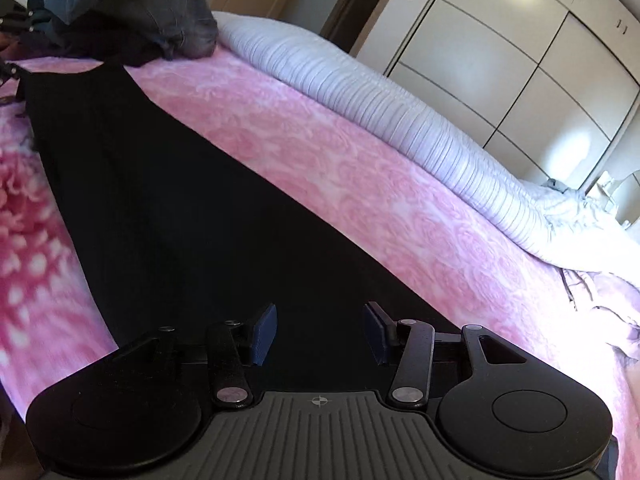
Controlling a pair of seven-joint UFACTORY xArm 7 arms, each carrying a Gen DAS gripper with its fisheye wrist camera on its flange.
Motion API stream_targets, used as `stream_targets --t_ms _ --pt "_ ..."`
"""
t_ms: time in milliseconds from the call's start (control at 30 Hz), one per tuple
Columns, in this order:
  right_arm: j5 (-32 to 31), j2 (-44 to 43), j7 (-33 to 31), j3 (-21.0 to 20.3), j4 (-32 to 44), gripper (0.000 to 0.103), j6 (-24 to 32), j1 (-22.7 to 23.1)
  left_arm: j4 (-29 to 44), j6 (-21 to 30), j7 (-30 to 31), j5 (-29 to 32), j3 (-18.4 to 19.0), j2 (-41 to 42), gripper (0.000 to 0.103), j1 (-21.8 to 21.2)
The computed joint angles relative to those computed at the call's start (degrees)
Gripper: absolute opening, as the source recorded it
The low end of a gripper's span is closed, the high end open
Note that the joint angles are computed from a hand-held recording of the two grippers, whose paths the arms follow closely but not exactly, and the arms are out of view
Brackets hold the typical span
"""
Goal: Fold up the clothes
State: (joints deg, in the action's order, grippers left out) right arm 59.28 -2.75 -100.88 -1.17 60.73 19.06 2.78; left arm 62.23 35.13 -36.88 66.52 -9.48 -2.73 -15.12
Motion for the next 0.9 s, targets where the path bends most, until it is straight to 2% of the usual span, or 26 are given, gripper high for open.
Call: stream_targets --t_ms 100,133,200,367,467,567,600,667,733,800,900 --pt "5.79 -2.62 -4.14 0.71 -2.66 0.049 -2.70 1.97 -2.43 1.24 -3.16 0.63 -0.22 -2.25 0.046 0.29" --pt "5.74 -3.99 -2.90 0.68 -3.83 0.049 -2.21 2.46 -3.27 1.71 -3.79 0.42 -0.45 -3.15 0.046 0.41" --pt "2.98 -6.05 2.56 0.70 -4.65 0.049 -0.01 3.52 -4.89 1.77 -3.64 1.22 -1.13 -5.02 0.047 0.71" --pt "-1.27 -12.12 9.24 0.66 -8.05 0.049 2.38 7.81 -5.77 0.30 -1.71 3.03 -3.10 -6.85 0.052 1.15" --pt "-3.21 -13.72 10.55 0.65 -8.93 0.050 3.43 11.09 -4.13 -1.09 0.73 3.94 -3.93 -5.35 0.061 0.69" --pt "-3.62 -14.63 9.60 0.39 -10.29 0.061 2.30 14.88 -1.60 -0.44 5.25 4.18 -4.16 -2.22 0.062 -0.54" --pt "-3.63 -14.34 9.30 0.06 -10.28 0.064 2.52 16.15 -0.74 0.14 6.99 4.10 -3.97 -1.03 0.061 -1.03" --pt "-3.55 -13.48 8.63 -0.10 -10.04 0.066 2.97 18.14 0.84 1.90 9.61 4.78 -3.34 1.02 0.052 -2.00" --pt "-3.94 -11.65 8.36 0.51 -9.13 0.067 2.93 19.38 1.64 1.72 10.21 4.81 -2.08 2.05 0.033 -2.49" --pt "-4.28 -9.72 8.00 1.47 -8.06 0.067 2.85 20.16 2.06 0.79 10.34 4.43 -0.92 2.60 0.031 -2.60" --pt "-2.98 -5.70 5.45 4.05 -6.00 0.068 -1.39 21.82 0.98 -3.36 8.27 4.30 0.58 1.90 0.032 -1.89"
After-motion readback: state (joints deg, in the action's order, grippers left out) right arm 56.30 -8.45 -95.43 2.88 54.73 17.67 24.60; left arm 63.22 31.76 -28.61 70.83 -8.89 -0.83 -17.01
